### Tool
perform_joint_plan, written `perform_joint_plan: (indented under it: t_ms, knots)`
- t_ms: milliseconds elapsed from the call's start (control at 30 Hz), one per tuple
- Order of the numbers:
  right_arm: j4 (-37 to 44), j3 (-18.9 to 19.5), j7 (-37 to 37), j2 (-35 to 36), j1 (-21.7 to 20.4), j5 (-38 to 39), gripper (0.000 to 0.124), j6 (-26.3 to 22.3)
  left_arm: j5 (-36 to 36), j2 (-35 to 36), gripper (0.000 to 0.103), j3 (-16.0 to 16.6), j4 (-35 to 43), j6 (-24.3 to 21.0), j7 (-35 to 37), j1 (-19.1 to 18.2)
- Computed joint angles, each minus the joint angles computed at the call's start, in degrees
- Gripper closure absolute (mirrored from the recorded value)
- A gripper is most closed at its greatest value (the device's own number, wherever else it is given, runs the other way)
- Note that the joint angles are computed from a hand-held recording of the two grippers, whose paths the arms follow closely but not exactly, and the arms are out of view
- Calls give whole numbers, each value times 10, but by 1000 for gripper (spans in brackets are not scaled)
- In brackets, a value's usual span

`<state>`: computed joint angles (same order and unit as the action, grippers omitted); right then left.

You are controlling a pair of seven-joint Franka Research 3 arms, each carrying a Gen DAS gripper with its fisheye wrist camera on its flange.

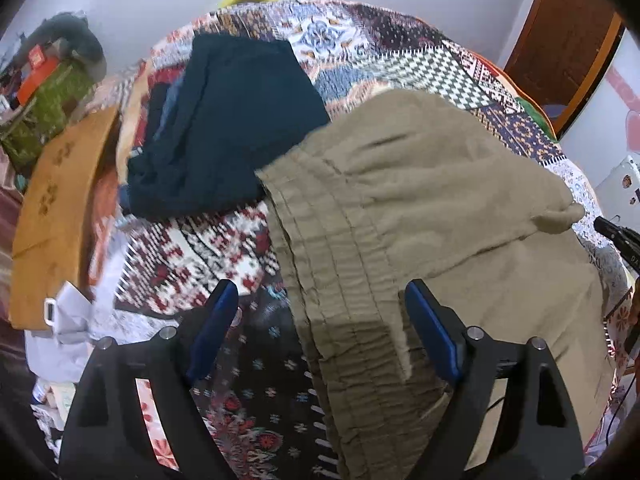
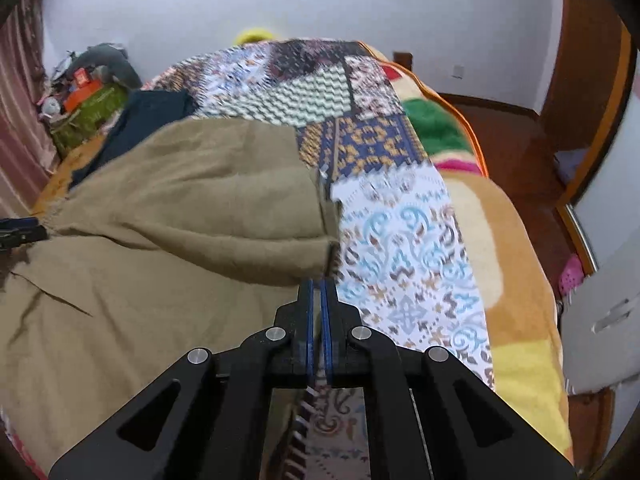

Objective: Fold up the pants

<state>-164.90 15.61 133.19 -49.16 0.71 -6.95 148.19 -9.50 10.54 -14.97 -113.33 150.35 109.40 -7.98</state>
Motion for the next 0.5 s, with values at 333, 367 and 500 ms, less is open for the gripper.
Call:
perform_joint_plan:
  t_ms: [333,367,500]
  knots:
    - [30,-23,-47,86,-20,13,73,102,11,58,16,-1,99,-70,-7,2]
    - [34,-30,-58,101,-19,15,73,109,14,66,16,-2,107,-76,-8,2]
    - [37,-65,-97,145,-7,47,73,135,44,94,16,-2,130,-86,-21,-8]
